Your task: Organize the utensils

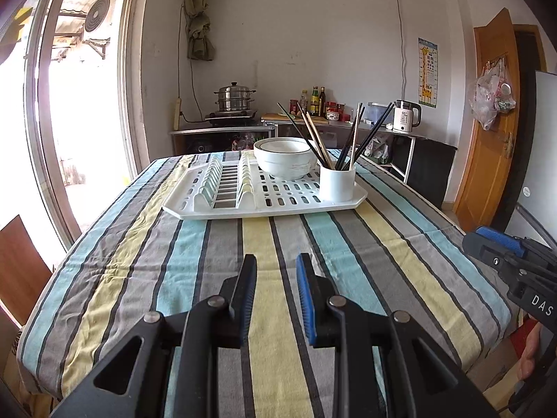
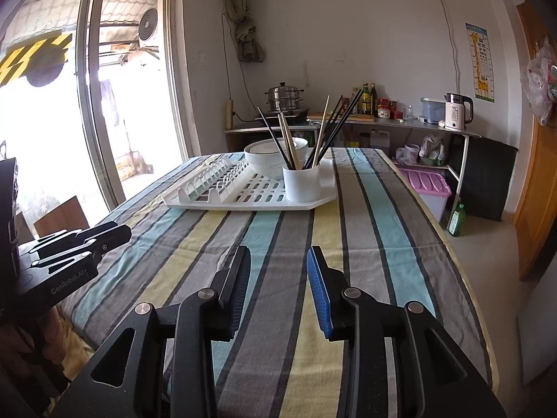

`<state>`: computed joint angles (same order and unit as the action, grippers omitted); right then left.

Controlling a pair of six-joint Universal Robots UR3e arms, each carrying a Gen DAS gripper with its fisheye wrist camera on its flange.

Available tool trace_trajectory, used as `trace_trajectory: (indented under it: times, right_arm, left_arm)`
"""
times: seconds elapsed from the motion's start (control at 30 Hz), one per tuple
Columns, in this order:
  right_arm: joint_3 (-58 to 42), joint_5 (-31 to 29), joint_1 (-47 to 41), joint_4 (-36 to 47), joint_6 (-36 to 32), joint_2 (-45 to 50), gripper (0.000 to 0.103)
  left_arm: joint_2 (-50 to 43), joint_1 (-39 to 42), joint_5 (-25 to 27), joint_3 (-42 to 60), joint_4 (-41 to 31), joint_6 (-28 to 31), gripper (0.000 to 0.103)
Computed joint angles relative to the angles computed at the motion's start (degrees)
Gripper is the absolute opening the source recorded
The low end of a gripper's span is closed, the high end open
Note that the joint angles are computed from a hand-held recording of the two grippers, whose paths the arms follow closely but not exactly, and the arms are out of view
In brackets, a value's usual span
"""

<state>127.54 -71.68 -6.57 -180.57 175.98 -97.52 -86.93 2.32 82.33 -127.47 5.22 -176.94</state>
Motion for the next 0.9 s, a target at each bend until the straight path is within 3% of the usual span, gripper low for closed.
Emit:
trace_trajectory:
  times: [0.27, 0.9]
  right_arm:
    - [5.3, -1.47, 0.65, -2.05, -1.15, -3.82, 0.037]
    - [5.53, -2.46, 0.67, -3.32, -0.37, -3.29, 0.037]
  left_arm:
    - [4.59, 2.47, -1.67, -7.14, 4.36, -1.4, 0.025]
    - [3.27, 0.83, -0.33, -7.13, 5.26, -0.96, 0.025]
